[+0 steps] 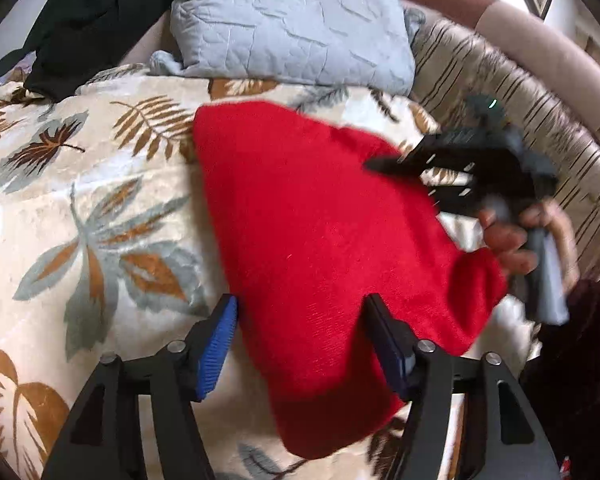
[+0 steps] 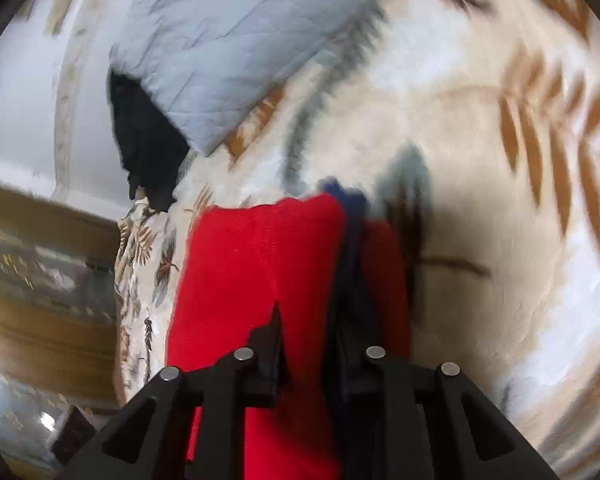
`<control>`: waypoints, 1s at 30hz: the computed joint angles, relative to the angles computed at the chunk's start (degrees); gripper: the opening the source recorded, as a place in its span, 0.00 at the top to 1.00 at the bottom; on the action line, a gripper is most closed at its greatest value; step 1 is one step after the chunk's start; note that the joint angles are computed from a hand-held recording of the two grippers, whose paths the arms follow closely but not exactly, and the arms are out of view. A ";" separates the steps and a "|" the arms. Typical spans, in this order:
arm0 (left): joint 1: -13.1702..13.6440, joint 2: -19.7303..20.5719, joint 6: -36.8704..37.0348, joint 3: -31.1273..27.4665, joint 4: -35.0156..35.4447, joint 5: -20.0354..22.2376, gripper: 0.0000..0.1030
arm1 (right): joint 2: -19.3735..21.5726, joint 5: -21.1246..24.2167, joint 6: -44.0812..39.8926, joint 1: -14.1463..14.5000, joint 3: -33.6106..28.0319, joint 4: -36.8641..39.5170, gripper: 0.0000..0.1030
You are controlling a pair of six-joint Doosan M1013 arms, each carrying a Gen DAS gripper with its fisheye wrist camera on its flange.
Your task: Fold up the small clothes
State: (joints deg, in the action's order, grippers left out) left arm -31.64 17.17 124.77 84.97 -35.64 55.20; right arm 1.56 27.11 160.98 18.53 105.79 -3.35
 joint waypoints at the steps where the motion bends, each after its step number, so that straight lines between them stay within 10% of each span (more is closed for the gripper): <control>1: 0.03 0.07 -0.07 -0.01 0.12 0.32 0.35 | -0.38 -0.36 0.40 -0.12 0.26 0.16 0.71; 7: 0.09 -0.41 -0.06 0.75 0.62 -0.02 0.34 | -1.42 10.97 10.28 4.51 -5.25 -21.23 0.69; 14: -1.34 -1.38 0.71 2.09 4.68 -3.72 0.29 | 6.11 23.03 -2.93 1.79 -12.62 -11.08 0.70; 19: -1.03 -1.97 0.65 2.20 4.55 -4.26 0.28 | 5.50 22.11 -3.67 1.54 -12.79 -9.51 0.70; 30: -2.84 -4.58 -5.22 5.73 15.47 -11.33 0.19 | 0.13 23.86 -2.38 11.89 -8.15 -10.47 0.70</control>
State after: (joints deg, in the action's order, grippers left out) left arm -34.48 12.59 119.55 90.70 -20.17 43.86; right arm 1.69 50.97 158.61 30.42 97.65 -13.83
